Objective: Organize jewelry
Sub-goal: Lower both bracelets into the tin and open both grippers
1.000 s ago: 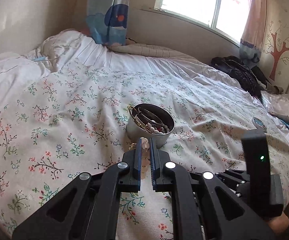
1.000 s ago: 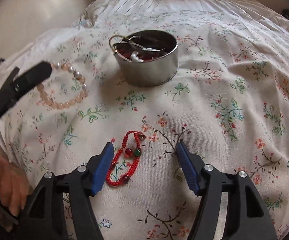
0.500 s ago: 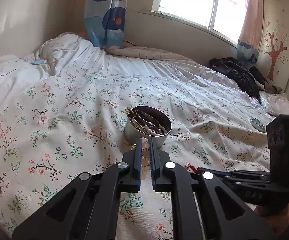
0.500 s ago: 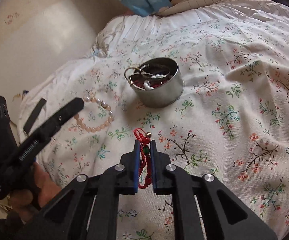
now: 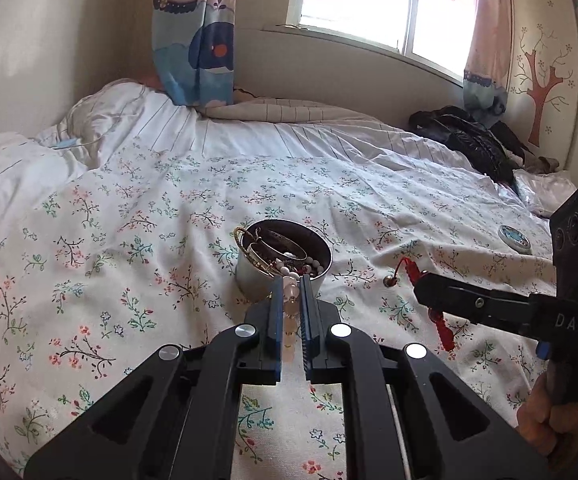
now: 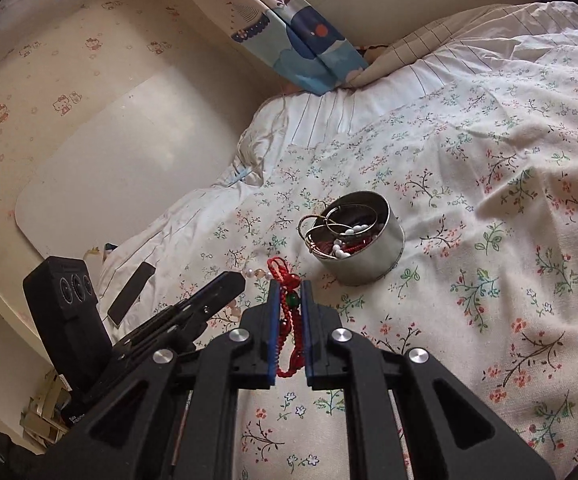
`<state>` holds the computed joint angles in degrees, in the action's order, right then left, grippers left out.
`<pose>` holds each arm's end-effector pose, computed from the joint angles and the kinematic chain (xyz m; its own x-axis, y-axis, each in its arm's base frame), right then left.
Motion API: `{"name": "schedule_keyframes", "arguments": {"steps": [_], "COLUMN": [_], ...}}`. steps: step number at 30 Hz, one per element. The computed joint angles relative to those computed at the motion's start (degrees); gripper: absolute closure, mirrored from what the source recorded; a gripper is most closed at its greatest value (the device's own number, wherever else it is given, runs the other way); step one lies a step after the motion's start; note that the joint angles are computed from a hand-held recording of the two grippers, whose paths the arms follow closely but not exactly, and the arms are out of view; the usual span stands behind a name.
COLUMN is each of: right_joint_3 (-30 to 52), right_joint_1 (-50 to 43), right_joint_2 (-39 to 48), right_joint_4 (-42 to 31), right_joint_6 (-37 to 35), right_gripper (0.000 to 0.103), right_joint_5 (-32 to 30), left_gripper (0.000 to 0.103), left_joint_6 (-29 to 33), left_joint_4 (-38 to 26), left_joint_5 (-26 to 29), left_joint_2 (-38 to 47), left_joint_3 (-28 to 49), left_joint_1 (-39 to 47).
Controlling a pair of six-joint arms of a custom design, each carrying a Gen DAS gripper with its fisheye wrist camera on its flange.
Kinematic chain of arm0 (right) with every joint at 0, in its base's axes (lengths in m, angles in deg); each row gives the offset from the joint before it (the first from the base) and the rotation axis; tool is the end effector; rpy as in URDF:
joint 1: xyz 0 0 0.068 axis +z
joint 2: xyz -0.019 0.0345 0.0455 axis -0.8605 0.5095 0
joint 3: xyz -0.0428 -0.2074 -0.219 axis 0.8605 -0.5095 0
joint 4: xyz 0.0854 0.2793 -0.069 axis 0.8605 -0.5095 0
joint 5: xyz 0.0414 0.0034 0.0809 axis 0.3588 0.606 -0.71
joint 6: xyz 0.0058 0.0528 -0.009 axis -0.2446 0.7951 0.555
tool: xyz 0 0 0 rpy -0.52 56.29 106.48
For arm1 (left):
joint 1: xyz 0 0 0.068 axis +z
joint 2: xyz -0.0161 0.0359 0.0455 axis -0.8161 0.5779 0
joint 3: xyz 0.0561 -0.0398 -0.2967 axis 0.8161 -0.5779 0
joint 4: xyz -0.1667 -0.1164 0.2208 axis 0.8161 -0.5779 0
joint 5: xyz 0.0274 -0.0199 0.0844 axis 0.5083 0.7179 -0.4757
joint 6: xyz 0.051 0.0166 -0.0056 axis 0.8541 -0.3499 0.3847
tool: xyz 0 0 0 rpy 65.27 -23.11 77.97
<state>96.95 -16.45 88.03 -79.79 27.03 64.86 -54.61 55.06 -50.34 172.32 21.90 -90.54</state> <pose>0.1430 0.1111 0.2355 -0.4337 0.6308 -0.6434 0.1095 0.7457 0.6573 0.2756 -0.2095 0.2496 -0.4303 0.3438 -0.8347 0.7408 0.6628 -0.1089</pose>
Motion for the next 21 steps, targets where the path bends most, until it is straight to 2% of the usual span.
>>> {"name": "schedule_keyframes", "arguments": {"steps": [10,21], "right_joint_3": [-0.51,-0.96], "right_joint_1": [-9.21,-15.11], "right_joint_2": [1.08,1.32], "right_joint_4": [5.85,8.76], "right_joint_6": [-6.02,-8.48], "right_gripper": [0.092,0.092], "right_joint_5": [-7.96,-13.33], "left_gripper": [0.096,0.096], "left_joint_6": [-0.53,-2.08], "left_joint_4": [2.36,5.01], "left_joint_5": [-0.50,0.16], "left_joint_2": [2.95,3.65], "left_joint_3": [2.26,3.15], "left_joint_1": [-0.46,-0.57]}}
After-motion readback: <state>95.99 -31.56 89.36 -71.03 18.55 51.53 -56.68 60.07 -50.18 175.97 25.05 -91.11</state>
